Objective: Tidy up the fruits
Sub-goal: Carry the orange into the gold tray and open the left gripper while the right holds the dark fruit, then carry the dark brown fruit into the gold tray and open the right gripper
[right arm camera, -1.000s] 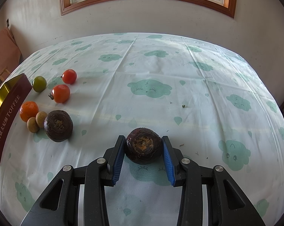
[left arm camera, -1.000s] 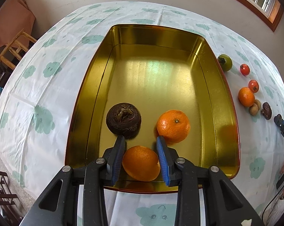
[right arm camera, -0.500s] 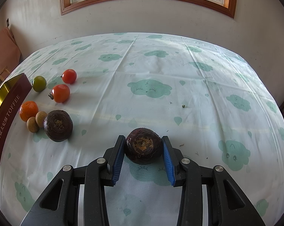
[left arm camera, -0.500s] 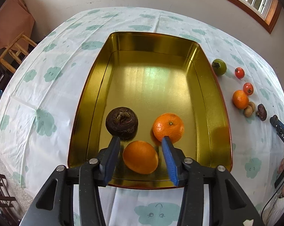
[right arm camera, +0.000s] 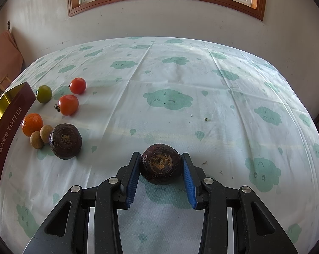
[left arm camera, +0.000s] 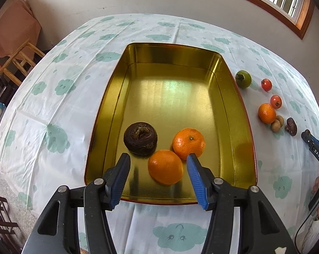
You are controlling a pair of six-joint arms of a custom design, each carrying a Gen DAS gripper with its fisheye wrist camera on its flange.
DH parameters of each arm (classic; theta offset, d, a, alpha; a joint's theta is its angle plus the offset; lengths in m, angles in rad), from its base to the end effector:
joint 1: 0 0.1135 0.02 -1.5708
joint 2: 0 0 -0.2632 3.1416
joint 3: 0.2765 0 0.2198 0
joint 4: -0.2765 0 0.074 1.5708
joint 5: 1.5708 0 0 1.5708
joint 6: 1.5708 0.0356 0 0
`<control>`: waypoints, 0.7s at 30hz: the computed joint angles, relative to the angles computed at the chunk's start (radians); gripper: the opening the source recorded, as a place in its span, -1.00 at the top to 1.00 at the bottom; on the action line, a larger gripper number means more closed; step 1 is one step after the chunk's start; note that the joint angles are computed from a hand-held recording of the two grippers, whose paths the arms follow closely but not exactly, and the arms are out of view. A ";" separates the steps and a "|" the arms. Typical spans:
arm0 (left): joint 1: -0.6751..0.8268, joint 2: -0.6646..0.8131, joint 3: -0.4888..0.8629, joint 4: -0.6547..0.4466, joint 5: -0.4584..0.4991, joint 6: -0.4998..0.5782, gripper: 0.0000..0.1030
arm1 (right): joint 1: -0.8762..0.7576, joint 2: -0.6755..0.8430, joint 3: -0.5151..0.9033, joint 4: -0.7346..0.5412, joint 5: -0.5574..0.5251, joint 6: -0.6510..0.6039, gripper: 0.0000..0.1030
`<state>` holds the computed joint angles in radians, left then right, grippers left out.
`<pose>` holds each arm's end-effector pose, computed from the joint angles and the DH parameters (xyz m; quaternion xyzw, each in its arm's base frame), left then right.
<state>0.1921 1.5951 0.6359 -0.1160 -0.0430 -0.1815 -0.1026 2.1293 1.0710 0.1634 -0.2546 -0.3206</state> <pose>0.2442 0.0490 0.1416 -0.1852 0.9514 0.0221 0.2451 0.3822 -0.0303 0.0972 -0.1436 0.9257 0.0480 0.3467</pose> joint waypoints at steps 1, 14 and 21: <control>0.002 -0.003 -0.003 0.004 0.000 0.001 -0.01 | 0.000 -0.001 -0.001 0.000 0.000 0.000 0.23; 0.024 -0.054 -0.071 0.087 0.000 0.029 -0.15 | 0.000 -0.013 -0.014 0.003 -0.004 0.020 0.25; 0.054 -0.061 -0.087 0.097 0.028 0.043 -0.19 | 0.043 -0.129 -0.081 -0.004 -0.047 0.048 0.25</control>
<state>0.2464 1.5336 0.5485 -0.0191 -0.0146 -0.1390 -0.0597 2.0008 0.9897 0.1595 -0.3011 -0.2723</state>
